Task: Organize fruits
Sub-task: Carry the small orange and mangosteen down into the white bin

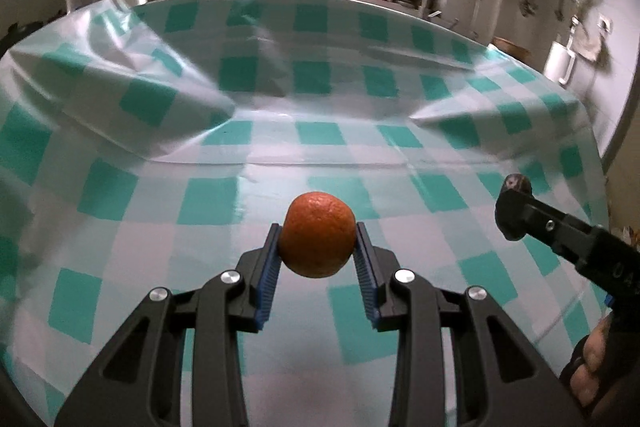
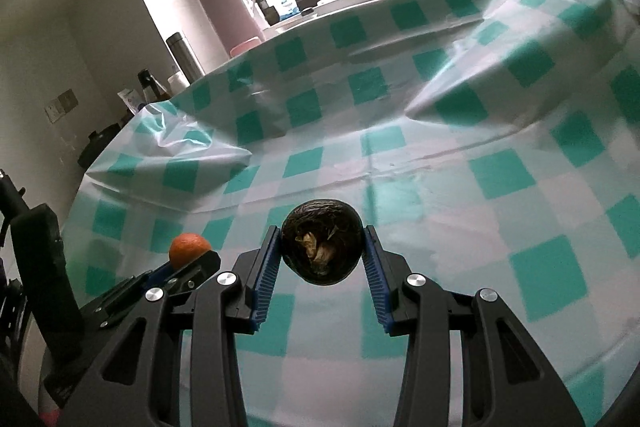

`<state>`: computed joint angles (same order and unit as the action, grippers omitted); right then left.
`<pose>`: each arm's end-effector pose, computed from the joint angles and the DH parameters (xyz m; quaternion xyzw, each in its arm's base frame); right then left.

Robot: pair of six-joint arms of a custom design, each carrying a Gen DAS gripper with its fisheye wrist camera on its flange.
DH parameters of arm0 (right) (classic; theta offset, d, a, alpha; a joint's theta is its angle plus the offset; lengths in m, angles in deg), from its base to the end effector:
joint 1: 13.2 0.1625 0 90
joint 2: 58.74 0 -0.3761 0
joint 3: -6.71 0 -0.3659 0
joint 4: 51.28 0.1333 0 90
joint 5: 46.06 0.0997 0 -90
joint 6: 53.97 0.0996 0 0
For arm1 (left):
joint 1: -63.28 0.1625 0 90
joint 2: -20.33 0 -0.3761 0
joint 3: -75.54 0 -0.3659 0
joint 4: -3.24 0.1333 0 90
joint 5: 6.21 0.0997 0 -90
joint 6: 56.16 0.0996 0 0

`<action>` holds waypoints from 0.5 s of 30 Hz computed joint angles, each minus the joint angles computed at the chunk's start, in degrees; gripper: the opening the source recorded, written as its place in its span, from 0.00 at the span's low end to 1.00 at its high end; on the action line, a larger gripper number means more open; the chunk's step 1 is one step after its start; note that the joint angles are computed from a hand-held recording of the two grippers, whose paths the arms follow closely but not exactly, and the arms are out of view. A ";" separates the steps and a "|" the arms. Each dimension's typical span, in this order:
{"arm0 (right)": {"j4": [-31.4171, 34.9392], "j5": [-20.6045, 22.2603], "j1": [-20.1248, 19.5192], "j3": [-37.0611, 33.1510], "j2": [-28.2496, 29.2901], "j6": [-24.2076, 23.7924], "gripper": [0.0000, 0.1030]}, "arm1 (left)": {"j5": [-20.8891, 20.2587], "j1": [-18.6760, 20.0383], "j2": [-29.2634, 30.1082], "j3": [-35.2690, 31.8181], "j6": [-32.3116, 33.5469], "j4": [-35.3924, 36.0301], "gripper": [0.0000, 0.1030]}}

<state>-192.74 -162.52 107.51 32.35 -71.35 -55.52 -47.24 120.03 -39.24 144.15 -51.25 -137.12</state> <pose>0.5141 -0.6914 0.1542 0.1830 -0.9040 0.3645 0.1285 -0.1930 -0.6745 0.4460 0.1402 0.8526 -0.4063 0.2974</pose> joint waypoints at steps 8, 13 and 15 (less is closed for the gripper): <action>-12.26 -0.51 -0.52 22.81 -13.60 -0.55 0.40 | 0.29 -3.07 -0.82 4.62 2.39 -0.96 0.35; -19.67 -2.35 -0.75 35.66 -21.41 -2.66 0.40 | 0.01 -5.70 -1.69 8.70 4.92 -2.16 0.35; -22.01 -3.21 -0.99 40.16 -24.28 -2.91 0.40 | -0.39 -6.55 -1.81 9.90 5.81 -2.31 0.35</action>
<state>-214.75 -165.73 106.52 72.51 -95.63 -58.43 -47.63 113.48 -41.04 154.05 -45.45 -139.42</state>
